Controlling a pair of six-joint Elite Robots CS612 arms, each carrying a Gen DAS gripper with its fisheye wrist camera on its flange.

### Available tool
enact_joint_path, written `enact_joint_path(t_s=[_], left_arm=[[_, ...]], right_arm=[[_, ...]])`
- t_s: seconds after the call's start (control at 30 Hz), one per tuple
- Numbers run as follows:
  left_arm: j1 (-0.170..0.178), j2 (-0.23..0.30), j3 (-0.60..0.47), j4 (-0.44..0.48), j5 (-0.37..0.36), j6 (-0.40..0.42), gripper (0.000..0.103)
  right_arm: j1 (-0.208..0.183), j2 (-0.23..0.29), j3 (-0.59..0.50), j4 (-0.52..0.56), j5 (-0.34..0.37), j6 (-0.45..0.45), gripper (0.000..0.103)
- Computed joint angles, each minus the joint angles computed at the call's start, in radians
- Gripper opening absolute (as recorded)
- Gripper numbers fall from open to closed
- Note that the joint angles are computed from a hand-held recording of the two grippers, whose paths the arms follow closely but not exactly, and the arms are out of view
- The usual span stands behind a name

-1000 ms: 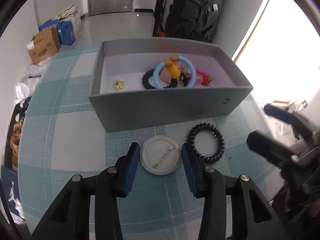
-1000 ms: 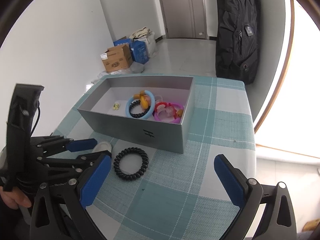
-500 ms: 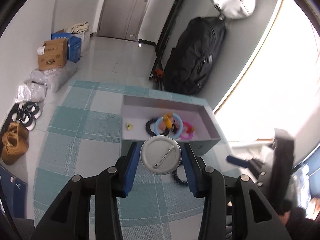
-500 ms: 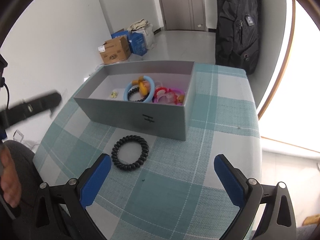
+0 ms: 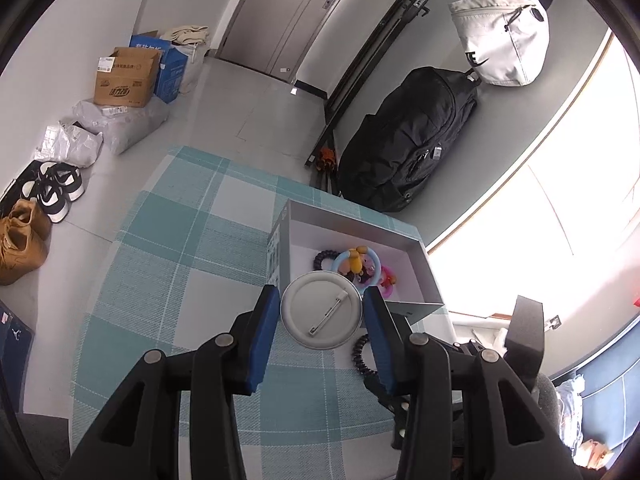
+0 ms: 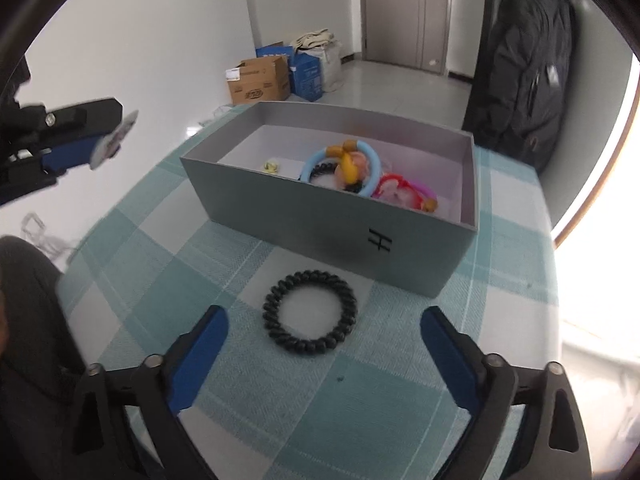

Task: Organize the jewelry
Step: 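Lift the badge with the left tool while the right tool grasps the black coil bracelet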

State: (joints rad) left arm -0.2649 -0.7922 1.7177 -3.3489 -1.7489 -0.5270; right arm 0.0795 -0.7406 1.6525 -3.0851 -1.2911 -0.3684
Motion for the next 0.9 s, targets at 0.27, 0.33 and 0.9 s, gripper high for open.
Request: enact_joint_path(t_s=[0.27,0.33,0.9], left_arm=[[0.005,-0.007,0.008,0.01,0.019,-0.002,0.038],[0.004,-0.008,0.009,0.007,0.022,0.002,0.038],[0.004,-0.01,0.009,0.044,0.018,0.002,0.038]], right_arm=[[0.01,0.012,-0.014,0.03,-0.007,-0.033,0.074],[0.01,0.014,-0.015,0.021,-0.008,-0.025,0.065],[0.005,0.011,-0.015,0.004,0.01,-0.013,0.043]])
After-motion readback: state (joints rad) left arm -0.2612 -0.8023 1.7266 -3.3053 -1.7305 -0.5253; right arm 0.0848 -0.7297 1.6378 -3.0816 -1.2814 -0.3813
